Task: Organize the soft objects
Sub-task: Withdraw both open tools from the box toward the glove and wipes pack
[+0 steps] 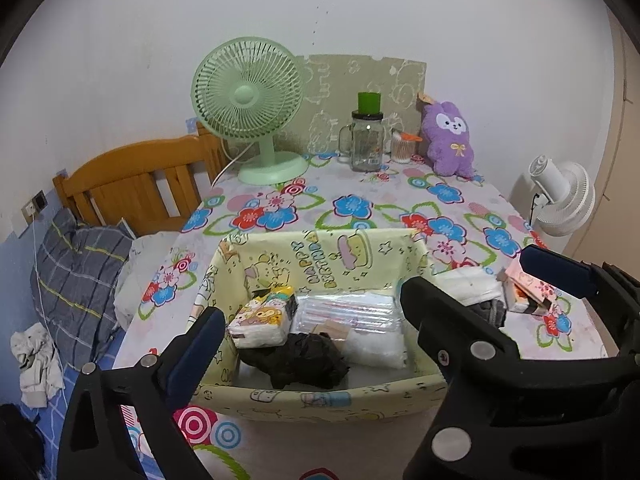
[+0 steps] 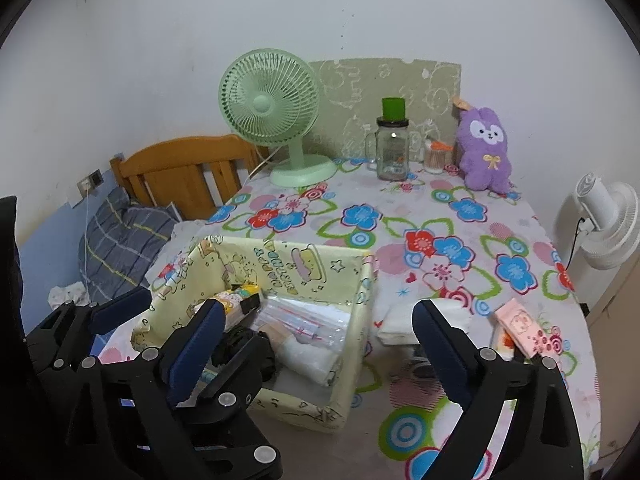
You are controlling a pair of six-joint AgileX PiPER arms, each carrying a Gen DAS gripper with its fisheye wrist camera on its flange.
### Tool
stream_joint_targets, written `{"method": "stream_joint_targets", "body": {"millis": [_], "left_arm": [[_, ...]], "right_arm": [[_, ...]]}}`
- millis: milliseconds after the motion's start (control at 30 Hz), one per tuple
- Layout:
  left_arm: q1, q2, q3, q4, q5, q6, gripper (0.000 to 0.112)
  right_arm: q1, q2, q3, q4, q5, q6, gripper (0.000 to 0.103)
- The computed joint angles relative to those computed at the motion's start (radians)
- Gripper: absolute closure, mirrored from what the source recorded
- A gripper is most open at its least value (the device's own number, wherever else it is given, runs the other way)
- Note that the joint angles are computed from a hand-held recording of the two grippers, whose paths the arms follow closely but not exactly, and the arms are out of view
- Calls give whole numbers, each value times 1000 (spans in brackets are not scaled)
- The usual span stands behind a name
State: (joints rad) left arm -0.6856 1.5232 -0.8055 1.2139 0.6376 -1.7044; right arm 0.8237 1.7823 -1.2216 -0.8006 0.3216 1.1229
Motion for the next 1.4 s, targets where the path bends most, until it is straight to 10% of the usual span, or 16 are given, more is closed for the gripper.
{"method": "stream_joint_targets", "body": {"millis": [1033,1400], "left_arm": [[-253,116,-229,-3,161,-20,10],[-271,191,-316,-47,107,18,10]], "right_arm": [[-131,-288,272,-311,-39,239,3],[-227,-344,352,-366,-101,275,3]]}}
